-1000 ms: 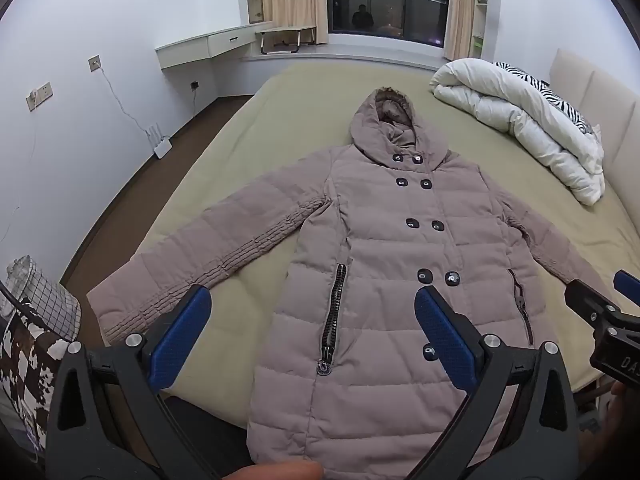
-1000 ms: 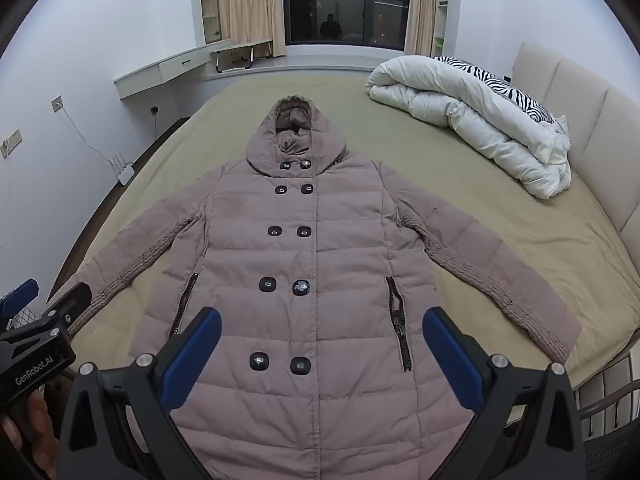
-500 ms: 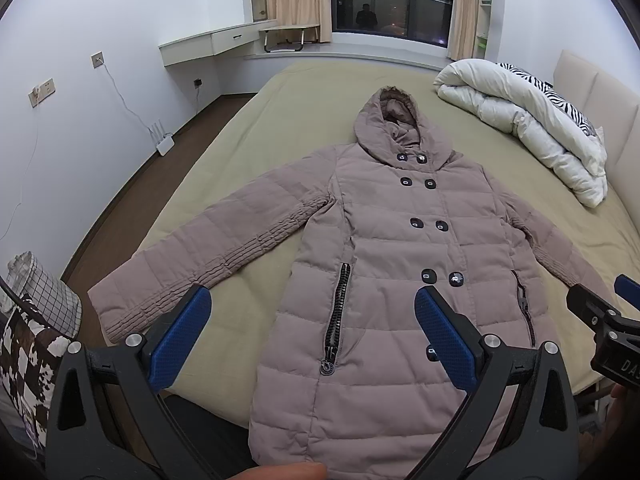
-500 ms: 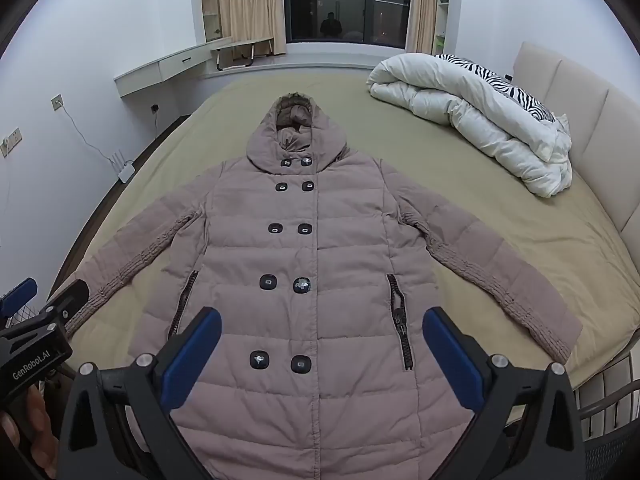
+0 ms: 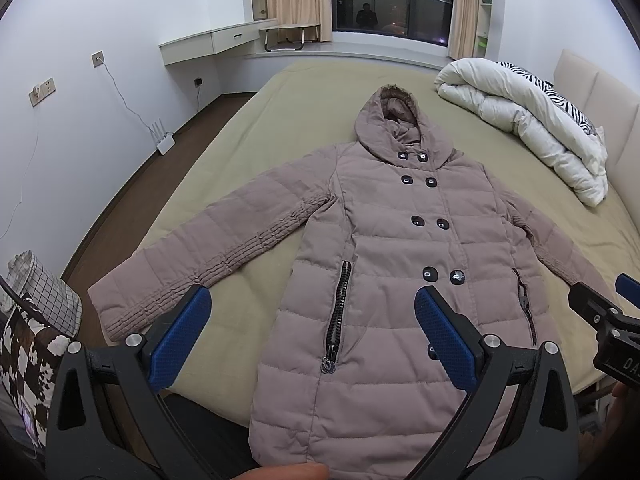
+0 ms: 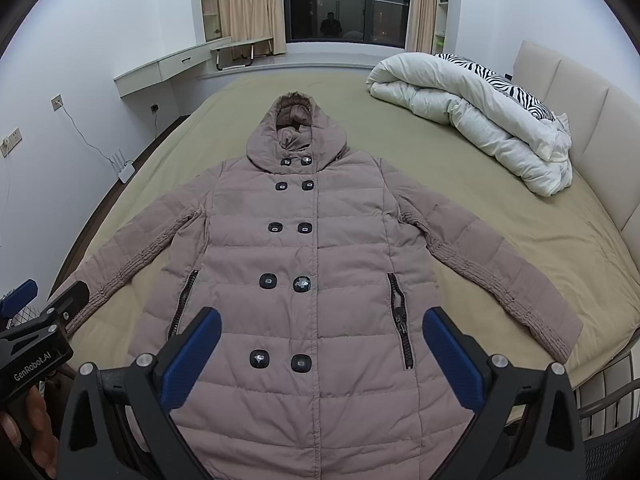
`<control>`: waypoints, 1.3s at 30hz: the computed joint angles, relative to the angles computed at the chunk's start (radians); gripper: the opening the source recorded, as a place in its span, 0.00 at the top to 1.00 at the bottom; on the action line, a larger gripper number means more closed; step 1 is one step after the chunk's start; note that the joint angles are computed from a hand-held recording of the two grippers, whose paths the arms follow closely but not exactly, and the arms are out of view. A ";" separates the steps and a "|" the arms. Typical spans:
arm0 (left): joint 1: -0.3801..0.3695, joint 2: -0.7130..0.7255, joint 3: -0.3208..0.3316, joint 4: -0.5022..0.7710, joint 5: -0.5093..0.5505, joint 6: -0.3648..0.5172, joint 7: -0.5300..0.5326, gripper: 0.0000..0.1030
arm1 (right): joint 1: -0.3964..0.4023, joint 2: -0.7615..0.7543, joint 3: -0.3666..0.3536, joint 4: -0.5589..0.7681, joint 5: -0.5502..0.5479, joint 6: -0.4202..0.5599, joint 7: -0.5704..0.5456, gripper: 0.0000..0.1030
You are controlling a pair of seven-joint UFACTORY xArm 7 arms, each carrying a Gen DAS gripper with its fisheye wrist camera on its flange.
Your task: Fold large clothes
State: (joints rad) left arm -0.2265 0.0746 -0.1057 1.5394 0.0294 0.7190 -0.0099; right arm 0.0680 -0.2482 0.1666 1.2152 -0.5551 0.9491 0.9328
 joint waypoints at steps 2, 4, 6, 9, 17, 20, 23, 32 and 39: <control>0.000 0.000 0.000 0.001 0.000 0.001 0.000 0.00 | 0.000 0.000 0.000 -0.001 0.000 0.000 0.001 0.00; 0.001 0.001 0.001 0.001 -0.001 0.001 0.001 0.00 | 0.000 0.000 0.000 -0.002 0.000 -0.001 0.001 0.00; 0.000 -0.001 0.000 -0.001 -0.001 0.001 0.000 0.00 | 0.000 0.000 -0.001 -0.003 0.000 -0.001 0.000 0.00; 0.000 -0.003 0.000 -0.004 -0.001 0.000 0.001 0.00 | 0.000 -0.001 -0.001 -0.005 0.001 -0.003 0.001 0.00; 0.004 -0.003 0.002 -0.012 -0.006 -0.007 0.008 0.00 | -0.002 0.001 0.004 -0.014 -0.003 -0.011 0.010 0.00; 0.004 -0.002 0.001 -0.011 -0.004 -0.005 0.007 0.00 | -0.001 0.001 0.001 -0.012 -0.002 -0.010 0.008 0.00; 0.004 -0.001 0.001 -0.008 -0.006 -0.003 0.008 0.00 | 0.000 0.001 -0.002 -0.007 0.002 -0.007 0.001 0.00; 0.003 0.002 0.001 -0.004 -0.003 0.000 0.006 0.00 | 0.001 0.002 -0.002 -0.010 0.001 -0.010 0.003 0.00; 0.003 0.005 0.002 0.000 -0.004 0.003 0.008 0.00 | 0.002 0.002 0.000 -0.015 0.000 -0.011 0.009 0.00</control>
State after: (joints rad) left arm -0.2231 0.0793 -0.1038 1.5391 0.0257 0.7218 -0.0020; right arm 0.0697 -0.2458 0.1662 1.2005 -0.5548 0.9378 0.9418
